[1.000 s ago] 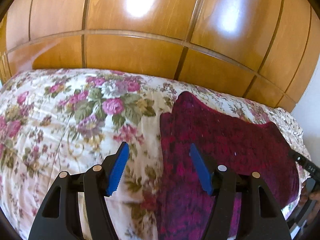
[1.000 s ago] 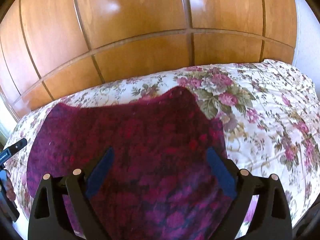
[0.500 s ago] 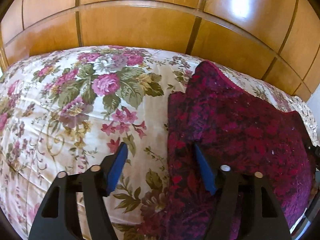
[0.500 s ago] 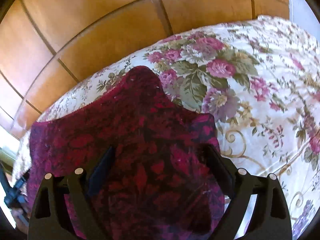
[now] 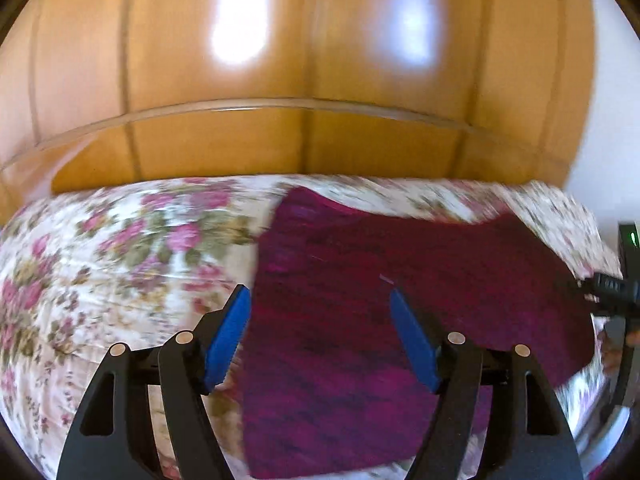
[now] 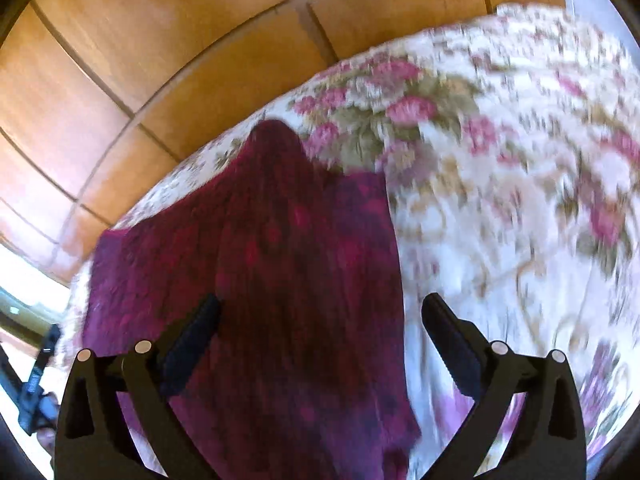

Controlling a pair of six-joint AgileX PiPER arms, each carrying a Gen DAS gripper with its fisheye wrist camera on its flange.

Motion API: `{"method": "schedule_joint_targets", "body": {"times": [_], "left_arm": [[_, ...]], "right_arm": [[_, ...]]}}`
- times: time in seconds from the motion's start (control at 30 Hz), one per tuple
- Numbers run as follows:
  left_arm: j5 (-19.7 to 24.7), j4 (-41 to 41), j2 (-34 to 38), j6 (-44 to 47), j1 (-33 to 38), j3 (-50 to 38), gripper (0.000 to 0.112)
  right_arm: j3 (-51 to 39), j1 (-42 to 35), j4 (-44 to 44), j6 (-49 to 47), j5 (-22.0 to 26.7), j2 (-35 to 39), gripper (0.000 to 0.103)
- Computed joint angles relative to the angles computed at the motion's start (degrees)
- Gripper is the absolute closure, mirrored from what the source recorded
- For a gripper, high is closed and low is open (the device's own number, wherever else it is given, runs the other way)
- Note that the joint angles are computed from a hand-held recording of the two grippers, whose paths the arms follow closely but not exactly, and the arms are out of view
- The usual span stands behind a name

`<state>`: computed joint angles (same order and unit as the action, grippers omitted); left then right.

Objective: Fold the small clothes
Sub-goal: 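Grasp the sweater with the right gripper and lift it while the left gripper holds it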

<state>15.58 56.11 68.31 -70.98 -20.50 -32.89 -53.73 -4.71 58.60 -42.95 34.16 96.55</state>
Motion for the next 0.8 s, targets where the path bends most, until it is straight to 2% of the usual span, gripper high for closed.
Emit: {"method": "schedule_joint_targets", "body": {"times": [0.03,0.1,0.2,0.3,0.43,0.6,0.67,0.77,0.8], "left_arm": [[0.9,0.59,1.02,-1.08,-2.26,-0.56,0.041],[2.86,2.78,3.58,-4.84,-6.92,-1.84,0.041],[4.55,4.28,7.03,-8.11,-11.42,-3.54,0.041],[4.71,5.74,9.55,-10.2,-14.17,-4.68,0.041],[6.03,7.88,12.74,-12.17,-17.87,-6.38,0.044],[6.33,8.32,15.75,-13.11,-18.82,-7.93,0.044],[6.82,8.28,16.26,-13.49,-19.26,-8.27,0.044],[5.98,7.84,16.81,-13.2,-18.66,-8.42,0.044],[5.56,7.59,16.95,-12.95,-18.33,-8.42,0.044]], "right_arm": [[2.06,-2.24,4.26,-4.73,3.42,0.01,0.003],[4.62,-4.24,7.84,-10.09,6.92,0.77,0.003],[9.94,-5.23,15.54,-21.23,6.51,-0.33,0.002],[12.3,-5.92,19.05,-26.5,7.29,-0.93,0.002],[12.5,-6.65,20.75,-27.73,8.57,-0.4,0.002],[12.86,-7.1,23.24,-30.25,10.17,0.26,0.002],[12.62,-6.36,23.62,-30.77,9.37,0.49,0.003],[12.86,-6.17,23.04,-30.77,8.88,0.16,0.011],[12.75,-6.41,22.42,-30.46,9.26,0.21,0.017]]}}
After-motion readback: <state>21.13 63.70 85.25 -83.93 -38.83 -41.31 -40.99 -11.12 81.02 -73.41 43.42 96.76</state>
